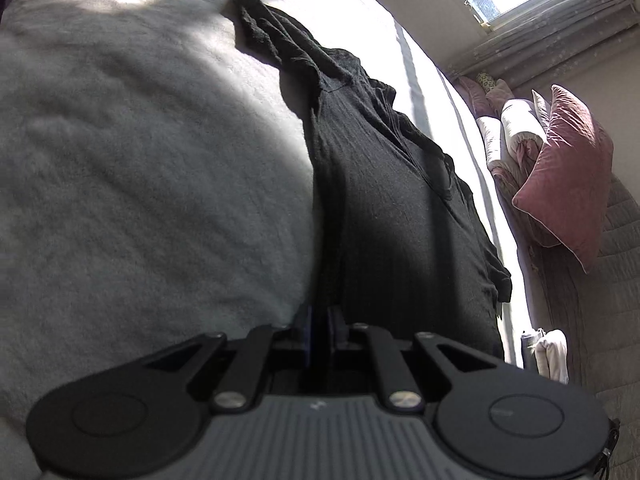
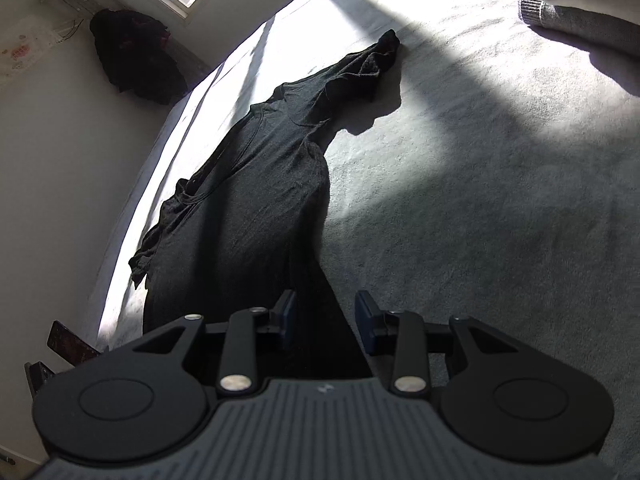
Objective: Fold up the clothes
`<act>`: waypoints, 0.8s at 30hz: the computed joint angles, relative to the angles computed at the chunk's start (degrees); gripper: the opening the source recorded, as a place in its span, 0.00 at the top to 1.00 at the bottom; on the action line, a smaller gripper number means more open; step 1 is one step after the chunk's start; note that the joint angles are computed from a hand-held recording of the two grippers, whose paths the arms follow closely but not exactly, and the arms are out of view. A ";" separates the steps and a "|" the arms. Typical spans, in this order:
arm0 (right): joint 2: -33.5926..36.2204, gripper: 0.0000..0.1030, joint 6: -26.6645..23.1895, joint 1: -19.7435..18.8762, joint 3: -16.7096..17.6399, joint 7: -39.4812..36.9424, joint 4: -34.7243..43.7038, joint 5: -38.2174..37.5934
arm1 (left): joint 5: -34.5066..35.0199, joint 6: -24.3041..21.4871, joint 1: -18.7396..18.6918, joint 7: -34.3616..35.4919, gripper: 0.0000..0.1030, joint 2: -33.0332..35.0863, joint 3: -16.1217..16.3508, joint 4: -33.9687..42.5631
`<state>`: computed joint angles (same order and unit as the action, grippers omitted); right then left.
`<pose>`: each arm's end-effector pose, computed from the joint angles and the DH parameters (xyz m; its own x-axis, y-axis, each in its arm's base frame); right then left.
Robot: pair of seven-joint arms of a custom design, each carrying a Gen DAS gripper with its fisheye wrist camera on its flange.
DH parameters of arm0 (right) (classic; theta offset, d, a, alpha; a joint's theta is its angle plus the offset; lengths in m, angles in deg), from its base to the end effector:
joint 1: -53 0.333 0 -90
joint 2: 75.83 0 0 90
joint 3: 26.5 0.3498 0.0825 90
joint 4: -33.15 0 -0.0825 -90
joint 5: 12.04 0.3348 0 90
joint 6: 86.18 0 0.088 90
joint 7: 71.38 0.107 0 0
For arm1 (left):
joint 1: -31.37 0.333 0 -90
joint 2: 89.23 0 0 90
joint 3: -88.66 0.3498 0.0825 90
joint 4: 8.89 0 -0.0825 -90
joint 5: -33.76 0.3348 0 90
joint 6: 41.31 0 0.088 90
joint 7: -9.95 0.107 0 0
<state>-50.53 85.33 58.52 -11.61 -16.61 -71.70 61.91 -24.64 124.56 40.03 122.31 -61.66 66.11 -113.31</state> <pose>0.6259 0.1353 0.3999 -0.0825 -0.7799 -0.6205 -0.7736 0.4427 -0.4535 0.6503 -0.0696 0.3922 0.1670 -0.7433 0.6477 -0.7983 -0.4874 -0.3536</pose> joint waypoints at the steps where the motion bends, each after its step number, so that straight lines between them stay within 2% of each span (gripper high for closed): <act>1: -0.36 0.65 0.36 0.40 -0.12 0.28 -0.69 -0.48 | -0.24 0.15 0.05 0.24 0.92 -0.35 -0.22 -0.58; 3: -1.06 0.71 1.12 1.12 -0.25 0.93 -2.07 -1.54 | 0.16 0.33 -0.49 0.07 0.95 -0.97 0.00 -1.46; 4: -1.50 0.88 1.21 2.17 -1.23 3.09 -2.89 -3.71 | 1.24 1.36 -1.52 -0.77 0.98 -1.56 0.73 -2.26; 5: -1.79 0.98 2.94 5.23 -3.99 7.72 -4.31 -9.90 | 2.81 3.01 -2.86 -2.19 0.98 -2.18 1.73 -3.18; 8: -3.07 0.99 8.88 10.39 -9.18 17.43 -8.13 -17.92 | 8.88 9.63 -7.68 -12.30 0.99 -4.92 6.71 -7.70; 9: -3.48 0.99 10.37 11.38 -10.55 20.33 -9.32 -19.55 | 9.93 10.40 -7.61 -13.62 0.99 -5.31 6.91 -8.52; 10: -3.66 0.99 10.58 10.37 -9.94 20.94 -9.88 -20.27 | 9.99 10.61 -6.08 -12.97 0.99 -5.40 5.51 -8.93; 12: -3.74 0.99 9.85 4.09 -3.43 16.21 -9.83 -17.87 | 10.03 9.58 -2.26 -10.59 0.97 -5.03 1.77 -8.72; 14: -3.67 0.93 9.20 -0.11 1.06 13.78 -9.45 -17.25 | 8.96 7.82 1.25 -9.07 0.93 -4.19 -1.57 -7.55; 15: -3.48 0.87 8.95 -1.81 2.80 13.28 -9.03 -17.08 | 7.95 7.08 2.54 -8.30 0.88 -3.66 -2.78 -6.75; 16: -3.18 0.86 8.79 -3.07 4.08 13.30 -8.49 -17.26 | 6.69 6.47 3.63 -7.40 0.86 -3.05 -3.81 -5.84; 18: -1.70 0.85 9.24 -7.28 8.80 11.41 -6.38 -15.16 | 3.92 6.42 4.69 -6.12 0.74 -1.87 -5.03 -4.13; 20: 0.51 0.82 9.62 -11.38 13.57 8.60 -3.40 -11.54 | 1.45 6.75 4.97 -5.54 0.69 -0.47 -5.64 -2.17; 21: 1.80 0.74 9.70 -13.14 15.71 6.95 -1.64 -9.40 | 0.82 6.81 4.79 -5.60 0.68 0.26 -5.57 -1.13; 22: 3.19 0.65 10.09 -14.24 17.28 5.38 0.20 -7.31 | 0.37 6.90 4.61 -5.64 0.68 0.98 -5.51 -0.14; 23: 4.60 0.64 10.48 -15.13 18.67 3.77 2.10 -5.19 | 0.06 7.02 4.44 -5.68 0.68 1.71 -5.48 0.81; 24: 5.75 0.64 9.96 -14.89 18.43 3.61 3.80 -4.36 | -0.54 7.39 4.43 -5.66 0.68 2.69 -5.74 2.00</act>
<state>-44.78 95.29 43.63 6.82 -12.99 -67.90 57.55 -25.18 131.94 44.47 116.65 -58.97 60.36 -111.31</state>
